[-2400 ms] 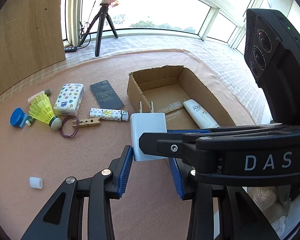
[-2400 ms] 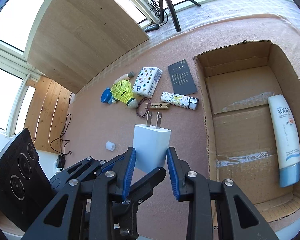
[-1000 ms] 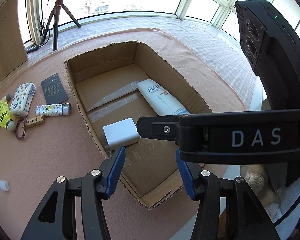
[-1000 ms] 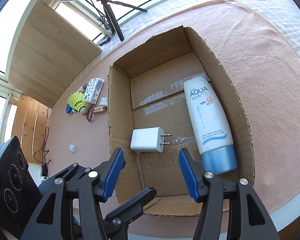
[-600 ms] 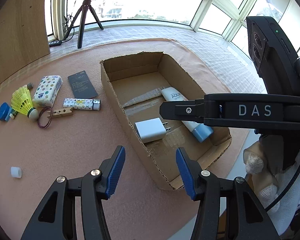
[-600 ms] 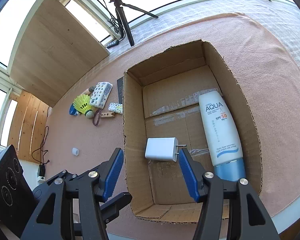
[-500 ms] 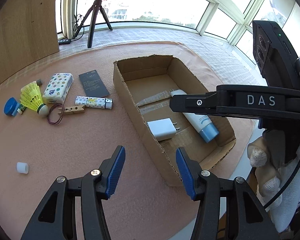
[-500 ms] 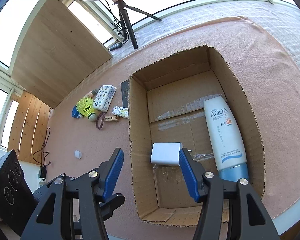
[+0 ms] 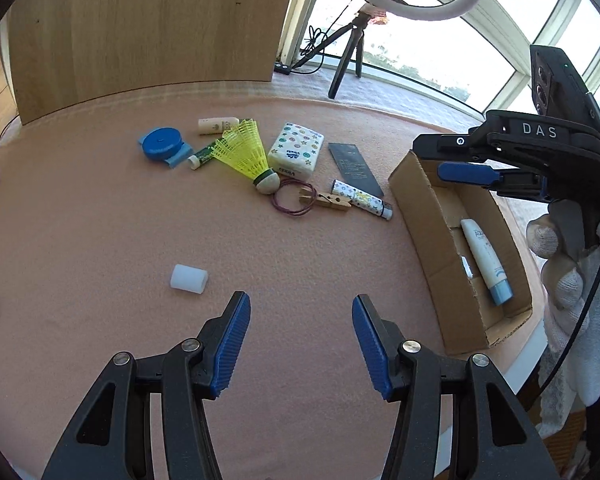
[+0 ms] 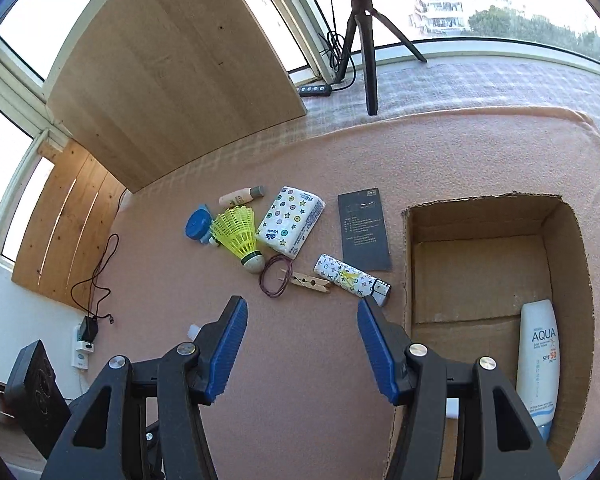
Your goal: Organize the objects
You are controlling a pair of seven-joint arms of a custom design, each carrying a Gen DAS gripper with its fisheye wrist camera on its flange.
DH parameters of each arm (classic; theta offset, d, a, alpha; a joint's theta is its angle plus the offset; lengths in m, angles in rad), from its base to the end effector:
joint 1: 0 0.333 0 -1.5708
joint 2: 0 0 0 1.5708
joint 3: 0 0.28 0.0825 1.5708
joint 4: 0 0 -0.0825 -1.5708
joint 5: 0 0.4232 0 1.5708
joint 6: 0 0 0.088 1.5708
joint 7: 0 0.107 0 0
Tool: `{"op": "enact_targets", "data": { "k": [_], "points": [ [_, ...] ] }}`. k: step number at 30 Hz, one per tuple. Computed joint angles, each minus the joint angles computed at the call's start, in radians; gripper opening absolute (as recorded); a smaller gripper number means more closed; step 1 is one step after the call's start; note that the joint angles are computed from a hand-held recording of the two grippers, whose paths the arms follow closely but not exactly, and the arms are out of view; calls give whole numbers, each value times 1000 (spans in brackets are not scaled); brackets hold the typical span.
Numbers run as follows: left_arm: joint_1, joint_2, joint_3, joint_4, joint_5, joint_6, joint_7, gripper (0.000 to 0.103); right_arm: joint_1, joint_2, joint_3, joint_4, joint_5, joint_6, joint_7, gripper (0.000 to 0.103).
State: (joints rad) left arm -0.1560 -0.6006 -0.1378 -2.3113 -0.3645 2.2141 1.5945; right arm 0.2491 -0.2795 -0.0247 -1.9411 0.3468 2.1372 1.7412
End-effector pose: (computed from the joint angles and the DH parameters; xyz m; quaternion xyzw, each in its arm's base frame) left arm 0.4452 -0.1553 0.5804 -0.6197 0.7340 -0.2735 0.0482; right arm 0.5415 0.1372 0.6164 -0.6560 0.6987 0.0101 0.2853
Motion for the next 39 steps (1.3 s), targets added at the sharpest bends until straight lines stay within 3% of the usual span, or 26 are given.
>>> {"op": "enact_targets", "data": {
  "k": [6, 11, 19, 22, 26, 39],
  "points": [
    [52, -63, 40, -61, 18, -22, 3, 57, 4, 234, 43, 197, -37, -57, 31, 53],
    [103, -94, 66, -95, 30, -39, 2, 57, -1, 377, 75, 319, -90, -114, 54, 41],
    [143, -105, 82, -114, 26, -57, 11, 57, -2, 465, 97, 385, -173, -147, 89, 35],
    [145, -95, 81, -111, 22, -61, 17, 57, 5, 464, 102, 383, -205, -146, 92, 32],
    [136, -79, 81, -101, 5, -62, 32, 57, 14, 422, 110, 329, -220, -145, 76, 10],
    [98, -33, 61, -73, -27, -54, 59, 57, 47, 110, 85, -57, -75, -69, -10, 6]
  ]
}}
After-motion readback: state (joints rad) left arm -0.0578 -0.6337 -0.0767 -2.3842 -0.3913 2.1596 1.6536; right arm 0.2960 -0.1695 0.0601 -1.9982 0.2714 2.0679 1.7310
